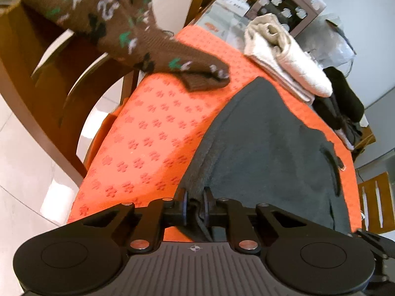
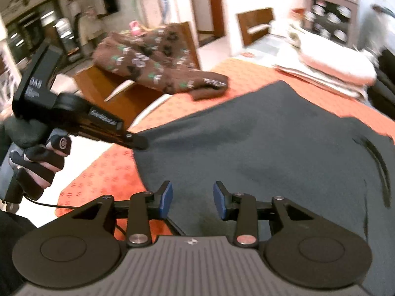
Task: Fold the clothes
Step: 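Grasp the grey skirt hem with the left tool while the right tool grasps beside it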
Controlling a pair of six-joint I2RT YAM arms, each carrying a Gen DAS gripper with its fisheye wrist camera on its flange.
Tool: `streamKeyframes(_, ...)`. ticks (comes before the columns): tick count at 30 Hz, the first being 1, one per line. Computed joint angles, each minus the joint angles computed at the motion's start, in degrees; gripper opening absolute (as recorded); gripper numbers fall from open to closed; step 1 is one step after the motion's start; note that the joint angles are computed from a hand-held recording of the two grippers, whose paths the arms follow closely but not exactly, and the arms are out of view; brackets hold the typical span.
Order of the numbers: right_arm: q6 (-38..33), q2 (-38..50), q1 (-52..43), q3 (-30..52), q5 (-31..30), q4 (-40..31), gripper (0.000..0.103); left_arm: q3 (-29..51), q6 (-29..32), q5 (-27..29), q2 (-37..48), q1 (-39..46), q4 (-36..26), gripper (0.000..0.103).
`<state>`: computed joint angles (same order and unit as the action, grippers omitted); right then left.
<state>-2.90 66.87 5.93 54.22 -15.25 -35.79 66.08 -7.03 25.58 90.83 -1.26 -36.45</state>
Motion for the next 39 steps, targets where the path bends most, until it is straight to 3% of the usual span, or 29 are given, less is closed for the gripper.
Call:
streamKeyframes(7,-0.5,5.1,9.3,0.9,5.0,9.9,0.06,6.8,0.2,-1.2,-0.5,-3.9,-6.1,0.014)
streamKeyframes(9,-0.4,6.4,12.0,0.7,7.6,13.6,0.068,9.4,-0.1,-0.8,0.4,-4.4,-8.2,0.014)
streamKeyframes(13,0.6,8.2,16.5,0.4,14.0,18.4,0.07,14.2,-1.9,1.9,2.2,-4.9,-11.5,0.014)
streamKeyframes(15,0.4,9.7,19.2,0.5,20.6,20.0,0.069,16.3,-2.3,2.9,2.9,-5.5,-12.8,0.014)
streamKeyframes(16,-0.1,10.4,20.2,0.8,23.8,20.3,0.066,17.1,-2.3,3.2,3.2,-5.9,-13.2,0.014)
streamKeyframes(18,-0.4,11.4,20.3,1.4,27.5,20.2,0.02,18.1,-1.2,2.9,3.1,-6.8,-14.1,0.017)
streamKeyframes(20,1.8,10.8,17.8,1.9,25.2,19.4,0.008,18.0,0.8,3.9,1.8,-6.5,-13.9,0.022)
streamKeyframes(22,4.8,9.2,15.2,1.9,22.9,18.4,0.007,18.1,2.7,5.4,0.6,-6.0,-13.7,0.024)
streamKeyframes(24,8.0,7.4,12.6,1.8,20.7,17.3,0.007,19.2,3.6,6.9,-0.1,-5.3,-13.5,0.034)
streamKeyframes(27,11.5,4.0,9.6,0.4,18.1,16.1,0.007,22.4,2.1,5.9,1.9,-5.2,-12.2,0.04)
streamKeyframes(33,13.5,-2.5,5.3,-3.4,14.6,14.6,0.007,34.9,-3.0,0.2,15.3,-9.7,-11.8,0.051)
streamKeyframes(37,13.4,-5.4,1.3,-4.8,10.6,13.5,0.007,47.7,-3.7,-3.2,27.0,-13.7,-16.3,0.057)
streamKeyframes(39,13.0,-6.8,-0.2,-5.2,9.2,13.0,0.007,57.7,-3.0,-5.8,34.6,-16.1,-20.8,0.058)
